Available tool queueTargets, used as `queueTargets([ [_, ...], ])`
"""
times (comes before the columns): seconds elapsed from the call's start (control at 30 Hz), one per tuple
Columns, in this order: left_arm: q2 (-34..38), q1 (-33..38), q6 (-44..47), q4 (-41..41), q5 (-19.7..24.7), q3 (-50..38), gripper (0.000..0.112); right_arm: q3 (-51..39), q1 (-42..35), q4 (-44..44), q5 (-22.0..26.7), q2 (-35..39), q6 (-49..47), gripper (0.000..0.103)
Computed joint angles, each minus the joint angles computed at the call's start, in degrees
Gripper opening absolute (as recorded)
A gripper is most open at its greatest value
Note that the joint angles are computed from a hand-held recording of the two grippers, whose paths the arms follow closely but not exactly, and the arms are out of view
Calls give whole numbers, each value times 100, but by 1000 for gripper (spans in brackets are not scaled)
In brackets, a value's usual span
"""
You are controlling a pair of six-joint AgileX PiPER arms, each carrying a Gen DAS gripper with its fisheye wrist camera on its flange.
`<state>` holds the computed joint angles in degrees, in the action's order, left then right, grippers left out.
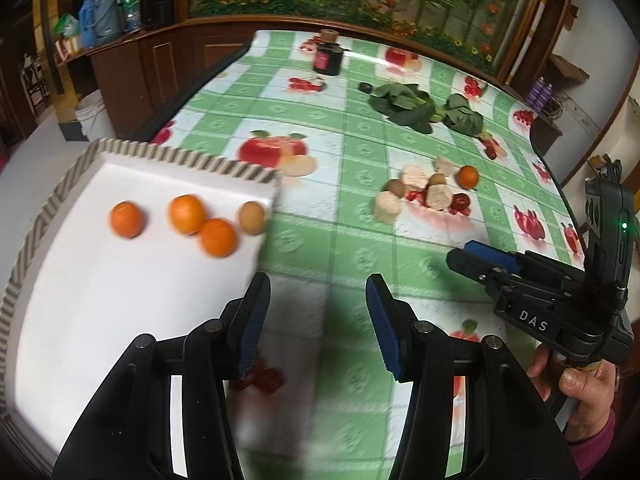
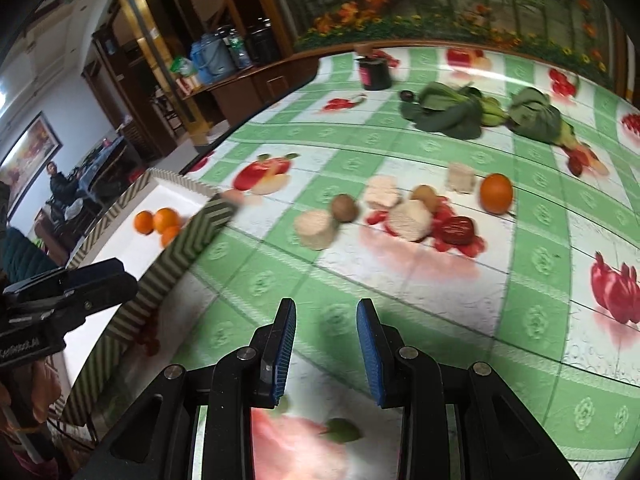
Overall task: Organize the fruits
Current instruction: 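Grasp a tan textured ball with the left gripper while the right gripper grasps a brown round fruit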
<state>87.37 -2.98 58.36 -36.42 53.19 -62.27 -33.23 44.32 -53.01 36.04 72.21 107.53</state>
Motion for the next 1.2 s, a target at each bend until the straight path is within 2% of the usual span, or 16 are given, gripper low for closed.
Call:
queueTargets([
  [0.23,303,-1169,-870,465,-756,-13,50,304,-411,168,-33,-533,-344,31],
  [0.47,929,-2088,-1881,1076,-1466,-308,50,513,-869,388,-320,-798,-817,31],
  [0.6,1362,-2329,-2362,1374,-1622,-605,49,591,-1140,466,-607,-841,-1060,31],
  [0.63,1364,-2355,-2298,1311,-1830,-556,50,605,-1197,479,-683,-833,-1103,31],
  [0.7,1446,-2358,-2188,1236,-1943,-577,49,614,-1274,516,-795,-795,-1190,31],
  [0.77,1418,-2347,-2137,1209,-2142,-492,27,572,-1370,610,-898,-697,-1345,31],
  [0.8,1410,-2339,-2206,1285,-2164,-488,27,552,-1400,634,-936,-663,-1396,31],
  [0.9,1350,-2114,-2142,1115,-1865,-522,27,456,-1568,860,-1191,-541,-1742,31],
  [1.0,1027,-1854,-1828,865,-1837,-229,27,203,-1614,1007,-1328,-277,-2078,31],
  [1.13,665,-1316,-1241,408,-1429,55,27,-201,-1641,834,-1533,258,-2219,31],
  [1.2,555,-1107,-1055,303,-1266,117,28,-448,-1646,619,-1439,602,-2091,31],
])
